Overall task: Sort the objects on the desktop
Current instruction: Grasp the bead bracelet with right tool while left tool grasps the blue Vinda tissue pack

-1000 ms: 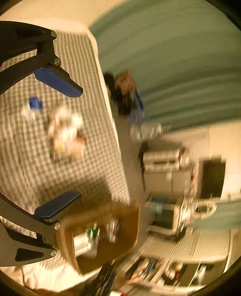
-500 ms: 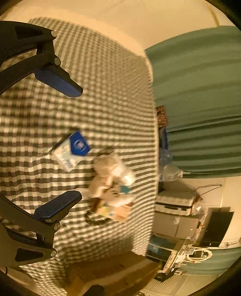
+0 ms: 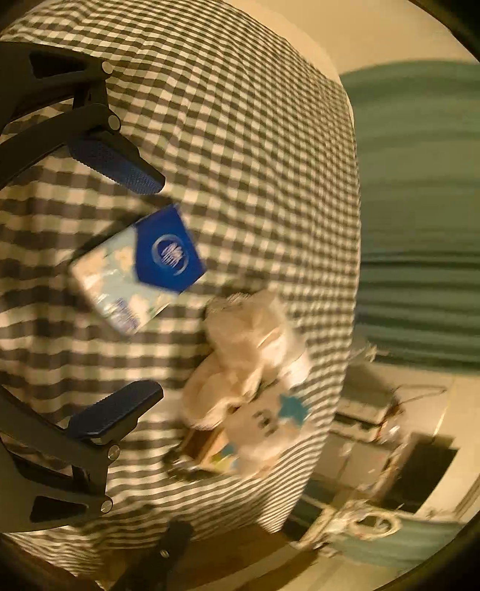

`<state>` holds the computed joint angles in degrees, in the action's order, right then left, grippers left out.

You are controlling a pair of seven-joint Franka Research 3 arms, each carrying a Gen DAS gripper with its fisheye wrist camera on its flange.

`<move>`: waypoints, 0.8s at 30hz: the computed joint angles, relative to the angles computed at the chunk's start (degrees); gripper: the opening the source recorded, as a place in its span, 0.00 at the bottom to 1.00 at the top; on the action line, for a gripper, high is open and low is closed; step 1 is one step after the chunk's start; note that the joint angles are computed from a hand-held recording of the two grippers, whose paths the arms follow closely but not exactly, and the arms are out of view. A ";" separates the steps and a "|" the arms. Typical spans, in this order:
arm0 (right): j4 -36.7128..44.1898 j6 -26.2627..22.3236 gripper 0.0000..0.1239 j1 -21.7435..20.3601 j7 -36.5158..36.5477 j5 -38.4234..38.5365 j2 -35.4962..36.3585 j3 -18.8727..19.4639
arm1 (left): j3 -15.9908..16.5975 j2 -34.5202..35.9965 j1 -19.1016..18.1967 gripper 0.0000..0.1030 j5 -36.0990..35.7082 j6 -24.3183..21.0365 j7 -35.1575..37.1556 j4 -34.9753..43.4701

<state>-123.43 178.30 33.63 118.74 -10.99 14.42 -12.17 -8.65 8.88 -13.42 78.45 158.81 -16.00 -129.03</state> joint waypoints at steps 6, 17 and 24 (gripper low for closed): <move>6.95 -2.96 0.53 1.10 0.66 0.75 6.35 -0.83 | 0.79 3.29 0.98 1.00 -7.84 0.45 3.02 0.80; 13.42 -5.69 0.29 8.23 3.99 -3.64 13.32 -7.51 | 1.06 4.95 -2.98 0.63 -4.14 -4.41 3.46 3.53; 8.51 -3.51 0.09 3.72 2.13 -1.61 8.08 -2.67 | 1.57 2.03 -2.10 0.54 0.61 -2.13 -2.55 1.04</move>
